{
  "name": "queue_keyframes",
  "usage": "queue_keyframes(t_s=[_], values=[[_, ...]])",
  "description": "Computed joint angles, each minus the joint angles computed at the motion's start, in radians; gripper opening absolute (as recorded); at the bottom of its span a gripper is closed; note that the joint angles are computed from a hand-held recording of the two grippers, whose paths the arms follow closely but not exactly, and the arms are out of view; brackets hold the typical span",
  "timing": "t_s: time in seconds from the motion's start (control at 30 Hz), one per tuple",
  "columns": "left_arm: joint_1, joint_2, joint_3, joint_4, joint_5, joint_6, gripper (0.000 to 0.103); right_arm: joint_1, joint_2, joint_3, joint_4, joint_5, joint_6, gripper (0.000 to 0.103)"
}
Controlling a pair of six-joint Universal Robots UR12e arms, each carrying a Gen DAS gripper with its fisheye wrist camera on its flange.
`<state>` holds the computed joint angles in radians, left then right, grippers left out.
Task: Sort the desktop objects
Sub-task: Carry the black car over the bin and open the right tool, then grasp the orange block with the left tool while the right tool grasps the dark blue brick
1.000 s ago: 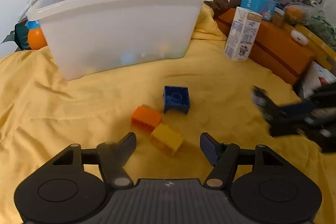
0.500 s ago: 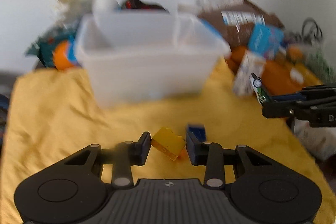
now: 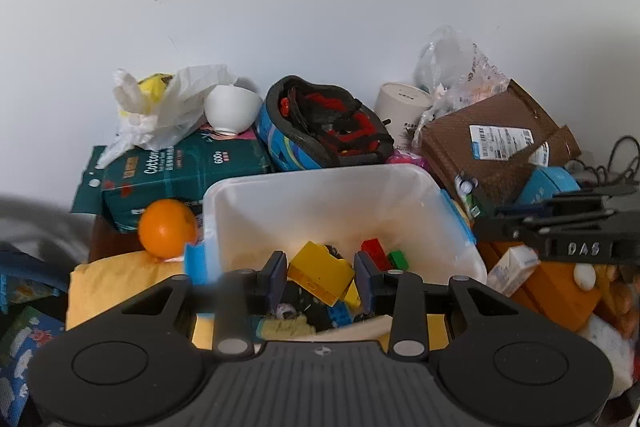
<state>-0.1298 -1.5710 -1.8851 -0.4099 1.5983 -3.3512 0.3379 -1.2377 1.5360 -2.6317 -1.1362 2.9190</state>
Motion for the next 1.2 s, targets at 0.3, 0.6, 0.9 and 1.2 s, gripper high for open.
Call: queue_keyframes(t_s=[0.3,0.6,0.9,1.2], values=[[0.000,-0.060,0.074,-0.065,0.040,-0.022,0.066,0.016,0.042,-0.079,0.101,-0.059,-0.016,0.036],[-0.030,-0.006,-0.103,0.158,0.032,0.043,0.075,-0.013,0.007,0.024,-0.019,0.045,-0.002,0.058],[-0.125,-0.062,-0.239,0.182,0.036,0.090,0.074,-0.054,-0.081,0.294,-0.035,0.041,-0.078,0.059],[-0.125,-0.107,-0.224,0.193,-0.013,0.140,0.037,-0.049,-0.090,0.309,0.002,0.021,-0.108,0.059]])
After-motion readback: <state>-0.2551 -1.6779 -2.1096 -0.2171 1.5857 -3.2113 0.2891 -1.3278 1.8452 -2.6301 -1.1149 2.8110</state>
